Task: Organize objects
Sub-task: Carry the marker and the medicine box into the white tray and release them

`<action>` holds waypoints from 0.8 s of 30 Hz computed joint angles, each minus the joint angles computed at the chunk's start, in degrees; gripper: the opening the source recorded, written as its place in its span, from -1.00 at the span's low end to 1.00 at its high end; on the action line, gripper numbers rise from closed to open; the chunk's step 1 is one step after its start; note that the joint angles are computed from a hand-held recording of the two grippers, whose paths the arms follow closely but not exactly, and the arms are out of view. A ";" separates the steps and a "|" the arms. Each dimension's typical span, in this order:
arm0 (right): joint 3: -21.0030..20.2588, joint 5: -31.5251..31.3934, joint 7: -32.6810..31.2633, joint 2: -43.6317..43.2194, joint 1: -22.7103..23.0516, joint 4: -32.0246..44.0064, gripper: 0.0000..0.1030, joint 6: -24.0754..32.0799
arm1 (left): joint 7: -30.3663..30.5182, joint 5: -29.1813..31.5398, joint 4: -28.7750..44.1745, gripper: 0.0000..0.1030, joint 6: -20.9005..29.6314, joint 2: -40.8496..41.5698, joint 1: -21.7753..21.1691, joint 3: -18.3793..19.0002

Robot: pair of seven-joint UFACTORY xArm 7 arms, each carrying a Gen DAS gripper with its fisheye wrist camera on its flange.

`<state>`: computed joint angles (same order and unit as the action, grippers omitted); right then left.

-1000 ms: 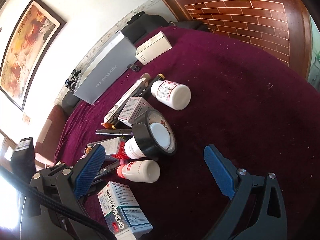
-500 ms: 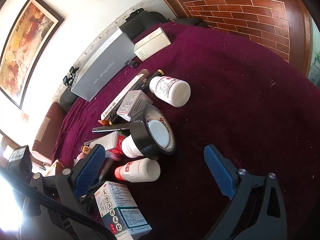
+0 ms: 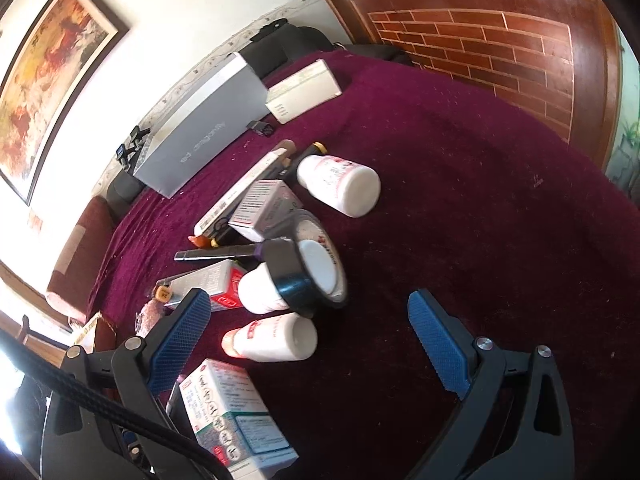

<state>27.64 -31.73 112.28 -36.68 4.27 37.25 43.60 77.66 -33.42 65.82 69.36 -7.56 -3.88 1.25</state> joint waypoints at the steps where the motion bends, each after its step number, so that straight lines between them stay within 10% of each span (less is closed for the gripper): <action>1: 0.17 0.12 -1.39 0.33 0.50 1.09 0.94 1.36 | 0.75 -0.60 -1.33 -0.41 -0.76 -0.96 -0.15 -0.09; 3: 0.55 0.37 -5.42 1.07 2.16 4.01 0.94 4.69 | 4.08 -2.57 -5.63 0.04 -3.30 -3.92 -0.71 0.08; 5: 0.34 0.90 -10.99 2.92 4.06 7.50 0.94 8.01 | 7.09 -2.44 -10.04 0.03 -7.90 -7.72 -0.68 -1.13; 8: -0.83 2.53 -18.94 6.82 7.12 11.62 0.94 11.06 | 2.92 -1.29 -7.12 -0.76 -4.98 -5.95 -1.82 1.25; 16: -4.50 3.80 -28.32 18.24 12.10 17.16 0.88 10.00 | 1.44 -3.24 -0.38 -0.78 2.77 -2.71 3.55 5.58; 19: -6.26 4.44 -28.58 20.78 13.67 17.70 0.61 8.19 | 1.84 -5.58 2.30 -0.77 6.44 -1.91 5.75 6.83; 24: -8.06 5.63 -27.87 22.16 15.37 18.08 -0.38 8.59 | 2.37 -8.52 6.26 -0.77 10.26 0.36 8.65 7.13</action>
<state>19.57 -26.10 84.40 -14.52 19.64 55.33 52.19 80.03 -41.94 72.08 79.62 -7.19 4.78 8.38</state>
